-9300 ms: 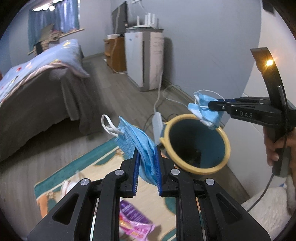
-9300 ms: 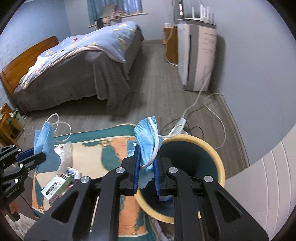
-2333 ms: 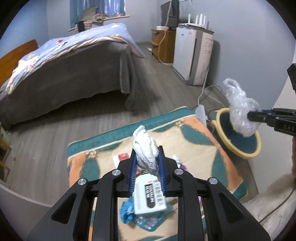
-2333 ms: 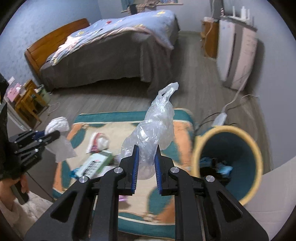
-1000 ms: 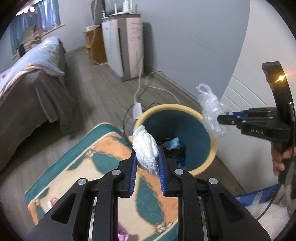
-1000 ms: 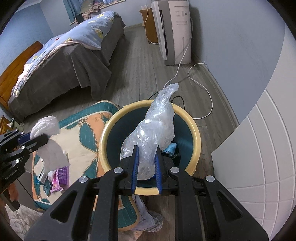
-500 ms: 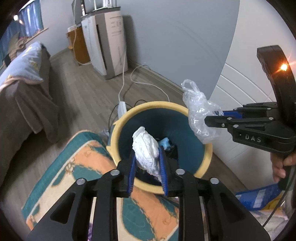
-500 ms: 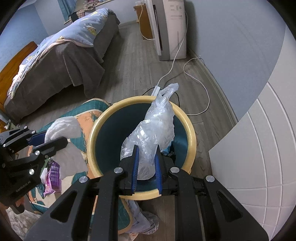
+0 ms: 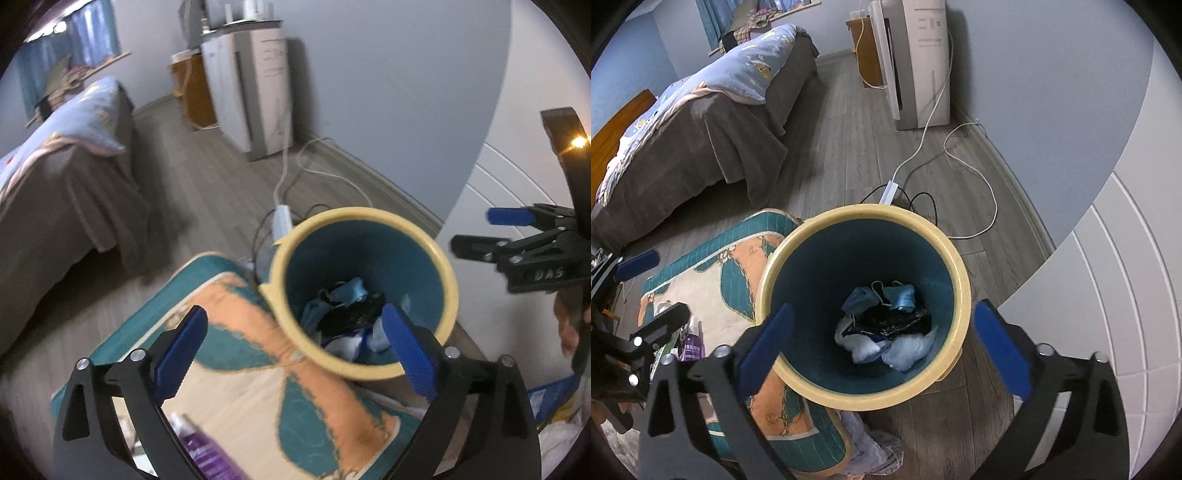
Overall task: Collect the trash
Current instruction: 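Open both tools to drop the tissue and bag into the bin, then grasp the COLTALIN medicine box with the left tool while the right tool grasps the purple spray bottle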
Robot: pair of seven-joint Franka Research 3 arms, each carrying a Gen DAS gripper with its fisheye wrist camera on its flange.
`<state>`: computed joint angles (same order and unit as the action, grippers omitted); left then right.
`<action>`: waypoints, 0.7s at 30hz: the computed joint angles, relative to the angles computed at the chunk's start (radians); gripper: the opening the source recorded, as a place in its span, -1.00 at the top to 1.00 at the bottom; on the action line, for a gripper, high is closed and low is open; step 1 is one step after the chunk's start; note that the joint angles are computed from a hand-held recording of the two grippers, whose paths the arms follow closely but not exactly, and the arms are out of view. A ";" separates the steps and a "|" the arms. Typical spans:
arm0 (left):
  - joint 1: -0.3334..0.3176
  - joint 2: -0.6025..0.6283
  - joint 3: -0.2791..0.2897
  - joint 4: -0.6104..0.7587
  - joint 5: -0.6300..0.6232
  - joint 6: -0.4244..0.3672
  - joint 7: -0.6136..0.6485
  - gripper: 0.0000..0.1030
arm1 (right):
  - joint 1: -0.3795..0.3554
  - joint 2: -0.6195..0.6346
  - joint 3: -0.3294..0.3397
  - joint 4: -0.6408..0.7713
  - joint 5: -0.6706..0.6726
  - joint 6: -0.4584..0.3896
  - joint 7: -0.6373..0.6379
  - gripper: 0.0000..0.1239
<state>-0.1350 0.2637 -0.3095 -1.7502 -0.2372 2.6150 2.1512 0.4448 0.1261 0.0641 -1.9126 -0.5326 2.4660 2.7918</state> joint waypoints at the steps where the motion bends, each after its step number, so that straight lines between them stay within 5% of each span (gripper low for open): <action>1: 0.008 -0.010 0.004 -0.010 -0.008 0.002 -0.003 -0.84 | 0.001 0.002 0.001 0.007 0.003 -0.011 -0.002 -0.57; 11: 0.069 -0.148 0.069 -0.154 -0.069 0.088 0.030 -0.87 | 0.038 0.022 0.016 0.098 -0.014 -0.115 0.004 -0.57; 21: 0.131 -0.259 0.183 -0.271 -0.094 0.113 0.020 -0.88 | 0.137 0.153 0.019 0.346 -0.025 -0.183 -0.086 -0.57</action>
